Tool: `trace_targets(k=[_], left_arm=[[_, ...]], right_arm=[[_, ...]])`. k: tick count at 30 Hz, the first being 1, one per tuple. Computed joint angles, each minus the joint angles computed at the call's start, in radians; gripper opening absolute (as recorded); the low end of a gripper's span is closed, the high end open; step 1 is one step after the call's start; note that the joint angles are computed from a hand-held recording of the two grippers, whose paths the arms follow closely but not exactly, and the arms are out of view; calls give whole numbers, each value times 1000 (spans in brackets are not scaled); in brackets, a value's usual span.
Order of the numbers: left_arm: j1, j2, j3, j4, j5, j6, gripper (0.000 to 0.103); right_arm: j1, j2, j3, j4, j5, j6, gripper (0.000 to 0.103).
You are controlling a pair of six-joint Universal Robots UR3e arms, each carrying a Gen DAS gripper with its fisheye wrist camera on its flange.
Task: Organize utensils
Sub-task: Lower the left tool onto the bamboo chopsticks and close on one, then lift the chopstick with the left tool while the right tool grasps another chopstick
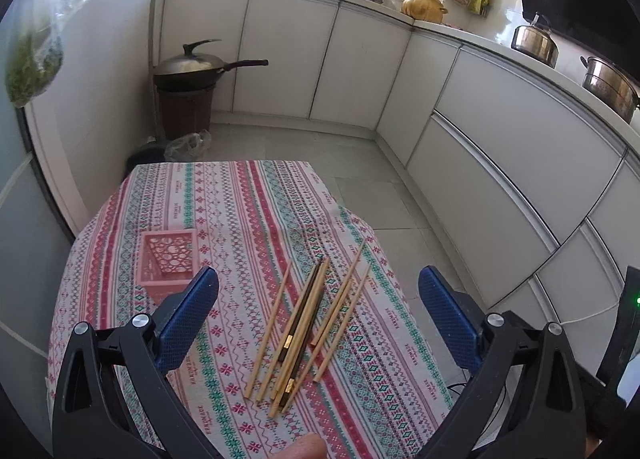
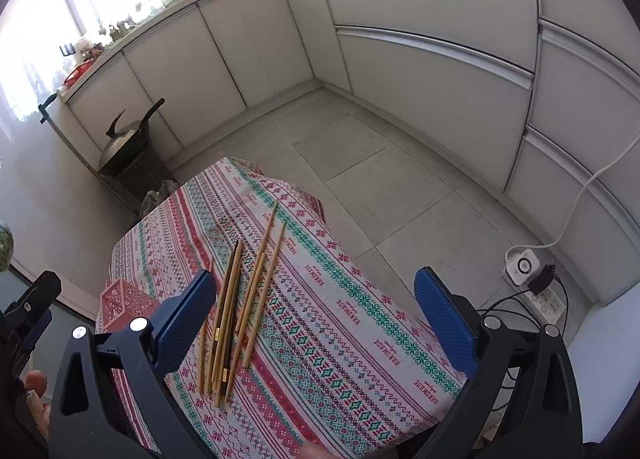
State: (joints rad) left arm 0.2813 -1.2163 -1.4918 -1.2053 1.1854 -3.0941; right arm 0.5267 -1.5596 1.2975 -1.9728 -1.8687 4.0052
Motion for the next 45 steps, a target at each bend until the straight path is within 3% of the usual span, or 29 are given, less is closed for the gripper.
trace_targets(k=[2, 5, 10, 12, 14, 16, 18, 24, 27, 32, 36, 37, 41, 45], left_arm=[[-66, -138, 112, 4, 22, -27, 96], [-139, -419, 414, -169, 41, -30, 96], [-243, -892, 906, -453, 241, -50, 96], [-231, -979, 953, -485, 251, -71, 94], [-215, -1030, 959, -483, 246, -85, 88], [-209, -1106, 1024, -511, 261, -89, 72], [-205, -1168, 1096, -548, 268, -84, 63], [-184, -1200, 1053, -525, 253, -54, 45], [-191, -1155, 918, -398, 280, -20, 42], [-214, -1124, 816, -300, 330, 46, 41], [-237, -1067, 685, -180, 360, 25, 8], [-239, -1057, 662, -161, 366, 28, 5], [-227, -938, 491, -87, 354, 48, 4], [-189, -759, 275, 23, 301, 74, 4]], right_arm=[[-47, -22, 24, 2, 58, 3, 96], [-102, -41, 57, -7, 143, 4, 96], [-168, -61, 106, -36, 271, -2, 96], [-190, -64, 119, -42, 316, -8, 96], [-215, -62, 131, -46, 368, -17, 96], [-238, -59, 147, -54, 415, -18, 96], [-251, -57, 163, -67, 444, -14, 96], [-256, -18, 179, -107, 486, 2, 96], [-259, 0, 191, -124, 517, 15, 96], [-265, 19, 210, -141, 514, 46, 92], [-269, 34, 208, -131, 520, 42, 91], [-267, 40, 202, -126, 516, 40, 90], [-258, 83, 133, -83, 460, 36, 86], [-258, 243, -103, 16, 407, -62, 83]])
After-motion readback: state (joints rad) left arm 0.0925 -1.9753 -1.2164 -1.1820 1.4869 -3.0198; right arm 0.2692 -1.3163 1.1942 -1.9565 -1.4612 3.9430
